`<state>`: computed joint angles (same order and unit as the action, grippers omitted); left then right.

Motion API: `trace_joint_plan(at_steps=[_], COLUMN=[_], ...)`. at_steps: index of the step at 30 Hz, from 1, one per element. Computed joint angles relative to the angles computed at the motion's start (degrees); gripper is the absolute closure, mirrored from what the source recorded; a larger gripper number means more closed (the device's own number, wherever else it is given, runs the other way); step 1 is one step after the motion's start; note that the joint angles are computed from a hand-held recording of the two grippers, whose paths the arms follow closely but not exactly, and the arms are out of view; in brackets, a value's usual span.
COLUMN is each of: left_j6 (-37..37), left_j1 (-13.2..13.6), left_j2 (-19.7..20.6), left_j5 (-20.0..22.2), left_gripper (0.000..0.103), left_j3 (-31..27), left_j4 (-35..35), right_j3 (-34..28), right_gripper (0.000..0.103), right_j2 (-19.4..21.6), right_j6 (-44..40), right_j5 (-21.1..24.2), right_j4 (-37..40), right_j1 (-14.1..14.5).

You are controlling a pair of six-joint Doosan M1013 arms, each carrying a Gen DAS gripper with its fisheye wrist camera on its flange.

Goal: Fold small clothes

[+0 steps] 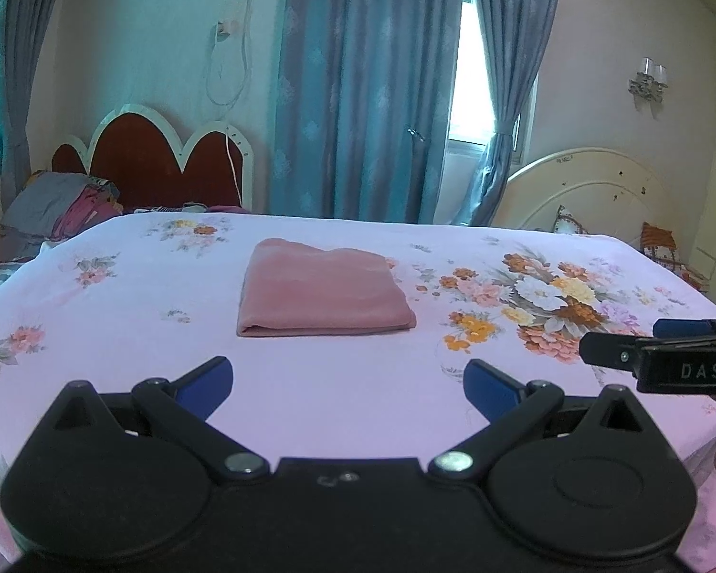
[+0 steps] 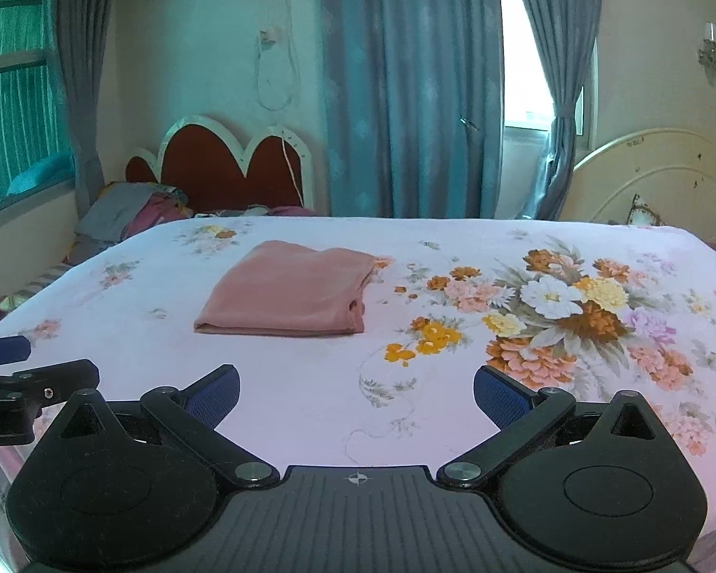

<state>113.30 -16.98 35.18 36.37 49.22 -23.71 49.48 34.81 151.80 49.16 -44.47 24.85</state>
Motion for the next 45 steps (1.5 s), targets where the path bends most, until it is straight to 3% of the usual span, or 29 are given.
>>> trace_joint_plan(at_steps=[45], left_j6=[3.0], left_j1=[0.3], left_j2=[1.6], left_j5=[0.2], left_gripper=[0.0], left_j3=[-2.4], left_j4=[-2.4], right_j3=[0.5], right_gripper=[0.0], right_j2=[0.1], right_j6=[-1.0], right_j5=[-1.2], right_j4=[-0.2], right_j1=[-0.7])
